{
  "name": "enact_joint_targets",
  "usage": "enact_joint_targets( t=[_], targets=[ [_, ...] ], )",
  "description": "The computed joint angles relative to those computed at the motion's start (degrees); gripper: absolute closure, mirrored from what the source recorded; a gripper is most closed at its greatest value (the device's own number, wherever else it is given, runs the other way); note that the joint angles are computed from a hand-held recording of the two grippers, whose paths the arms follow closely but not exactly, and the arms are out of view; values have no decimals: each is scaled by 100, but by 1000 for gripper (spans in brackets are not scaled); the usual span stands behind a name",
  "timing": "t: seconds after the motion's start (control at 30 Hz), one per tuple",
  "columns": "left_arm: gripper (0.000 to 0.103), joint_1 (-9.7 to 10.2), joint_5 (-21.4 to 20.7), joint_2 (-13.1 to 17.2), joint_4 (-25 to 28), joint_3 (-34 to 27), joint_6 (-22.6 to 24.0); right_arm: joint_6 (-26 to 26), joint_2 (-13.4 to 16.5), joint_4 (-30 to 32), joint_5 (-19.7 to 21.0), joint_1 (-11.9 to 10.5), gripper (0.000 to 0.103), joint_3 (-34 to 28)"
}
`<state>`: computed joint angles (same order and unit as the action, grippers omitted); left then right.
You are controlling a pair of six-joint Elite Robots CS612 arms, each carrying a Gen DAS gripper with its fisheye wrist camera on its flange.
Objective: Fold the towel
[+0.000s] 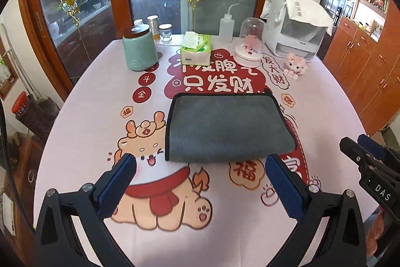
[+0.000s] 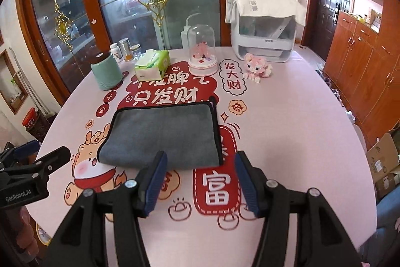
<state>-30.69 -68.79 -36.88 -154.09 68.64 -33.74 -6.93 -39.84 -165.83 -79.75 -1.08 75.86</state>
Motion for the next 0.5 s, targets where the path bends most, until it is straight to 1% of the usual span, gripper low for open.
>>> enact_joint_targets(
  t=[0.1,0.3,0.5],
  targets=[
    [1,-95,114,-181,-141,284,-15,-47,-173,-235,32,-29,46,299],
    [1,-259,344,-449,-286,685,-67,13,-412,-441,84,-79,46,691],
    [1,-401,546,-677,-309,1021,-273,33,-621,-647,166,-104,46,1058]
  ],
)
